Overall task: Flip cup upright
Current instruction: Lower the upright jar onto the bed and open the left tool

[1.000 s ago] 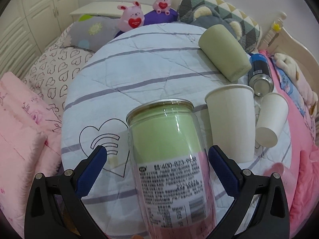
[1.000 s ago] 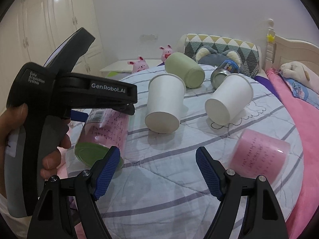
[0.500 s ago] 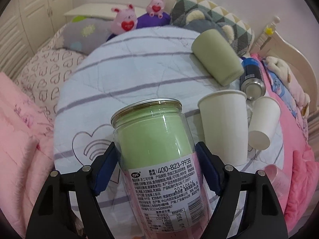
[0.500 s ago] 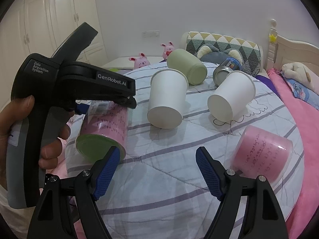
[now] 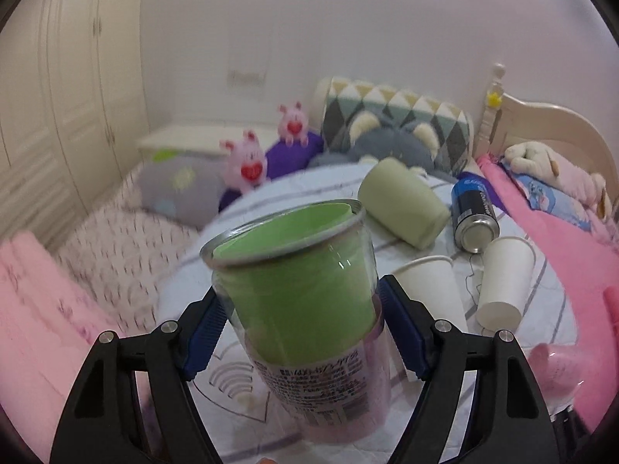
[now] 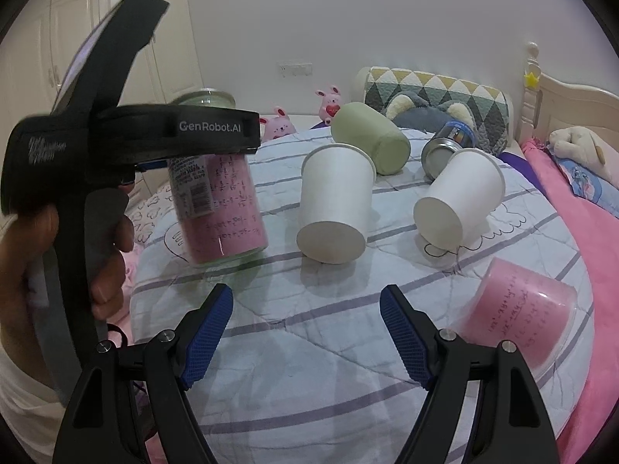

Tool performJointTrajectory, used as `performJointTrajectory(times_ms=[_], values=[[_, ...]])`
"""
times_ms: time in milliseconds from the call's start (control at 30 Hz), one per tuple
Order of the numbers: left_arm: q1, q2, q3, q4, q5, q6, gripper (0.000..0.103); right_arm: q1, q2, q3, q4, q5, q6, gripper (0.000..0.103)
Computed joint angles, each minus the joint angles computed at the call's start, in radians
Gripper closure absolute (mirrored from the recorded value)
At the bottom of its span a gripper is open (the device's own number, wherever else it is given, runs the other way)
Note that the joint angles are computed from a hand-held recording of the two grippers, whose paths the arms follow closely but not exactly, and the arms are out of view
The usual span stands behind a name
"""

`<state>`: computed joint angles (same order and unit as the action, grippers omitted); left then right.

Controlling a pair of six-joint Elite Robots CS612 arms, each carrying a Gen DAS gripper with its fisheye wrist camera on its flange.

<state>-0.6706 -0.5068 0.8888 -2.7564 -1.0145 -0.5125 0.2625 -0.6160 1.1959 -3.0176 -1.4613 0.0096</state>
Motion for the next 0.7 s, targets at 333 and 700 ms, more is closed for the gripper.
performJointTrajectory(times_ms=[333, 700], values=[[-0.013, 0.018, 0.001, -0.084, 0.009, 0.110, 0.029, 0.003, -0.007, 0.011, 0.002, -0.016, 0.010, 0.023], [-0.015, -0.014, 0.055, -0.109, -0.012, 0.072, 0.002, 0.004, -0.018, 0.031, -0.030, -0.036, 0.011, 0.023]])
